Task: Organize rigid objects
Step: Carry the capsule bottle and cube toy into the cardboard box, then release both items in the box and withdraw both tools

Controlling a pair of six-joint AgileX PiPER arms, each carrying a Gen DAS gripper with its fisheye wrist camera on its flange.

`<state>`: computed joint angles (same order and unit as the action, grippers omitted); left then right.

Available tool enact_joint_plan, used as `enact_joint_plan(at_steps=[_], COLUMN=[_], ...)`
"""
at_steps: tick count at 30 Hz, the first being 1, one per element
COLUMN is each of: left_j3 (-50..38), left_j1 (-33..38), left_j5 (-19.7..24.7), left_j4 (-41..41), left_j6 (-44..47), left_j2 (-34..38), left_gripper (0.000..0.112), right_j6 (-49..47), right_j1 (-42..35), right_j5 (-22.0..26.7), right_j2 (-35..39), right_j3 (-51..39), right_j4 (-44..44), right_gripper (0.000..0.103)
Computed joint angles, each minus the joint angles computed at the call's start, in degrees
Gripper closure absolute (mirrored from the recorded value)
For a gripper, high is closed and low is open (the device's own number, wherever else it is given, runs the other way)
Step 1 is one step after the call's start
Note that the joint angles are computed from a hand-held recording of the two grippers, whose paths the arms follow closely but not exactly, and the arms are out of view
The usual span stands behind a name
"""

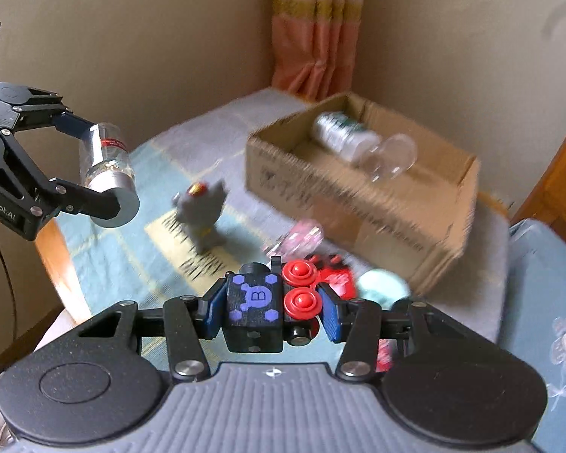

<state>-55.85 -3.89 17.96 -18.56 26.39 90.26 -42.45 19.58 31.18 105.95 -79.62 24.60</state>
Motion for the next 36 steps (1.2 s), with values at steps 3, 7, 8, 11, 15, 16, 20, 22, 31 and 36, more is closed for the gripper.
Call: enact_joint_plan(at_steps=[3,7,8,11,15,16,20,22,31,36], left_j3=[-5.6,-14.6,-17.4,-25.7,-35.8,-38.0,-46.6,-49.1,-54.2,-55.4], left_j1=[-0.7,-1.7,-2.0,-2.9,-4.0,-4.2,-4.5,-4.3,-3.7,-3.6], left_j5=[2.1,4.0,4.6,7.1,10.0,10.7,14.2,15.3,17.6,18.2], left_j4=[0.5,2.4,3.1,5.9,9.6,10.2,12.0,11.9,12.1,12.2], left_j6=[0.1,-2.2,-3.1,-6.7,-11.3,-12.2,-14.6,-14.8,-15.1,-15.1], left_j2=[2.6,8.0,9.8,15.2,22.2,23.8,30.1,32.1,36.5,37.5], left_gripper=[0.02,0.02,0.02,0.02,0.02,0.02,0.02,0.02,0.02,0.02], right_j6=[0.1,1.1,1.9,3.6,6.7,7.3,11.2,13.1,17.5,17.5], right_j1=[-1.4,-3.2,-3.7,-4.9,-6.2,-6.6,-6.9,-7.0,-7.2,-7.4], right_j5=[0.6,2.3,3.1,4.9,8.5,9.6,14.0,16.5,17.3,15.8], right_j2=[0.5,3.0,4.1,7.2,12.8,14.3,21.2,24.9,31.2,28.4], right_j3=[-3.2,-9.0,-11.4,-17.2,-27.5,-30.1,-41.7,-48.0,-55.9,-50.4], right_j4=[-0.1,-0.5,-0.8,-1.6,-3.3,-3.3,-5.9,-7.0,-7.1,-6.3], right_gripper=[0.048,0.048,0.048,0.048,0.048,0.048,0.048,0.048,0.001,0.0])
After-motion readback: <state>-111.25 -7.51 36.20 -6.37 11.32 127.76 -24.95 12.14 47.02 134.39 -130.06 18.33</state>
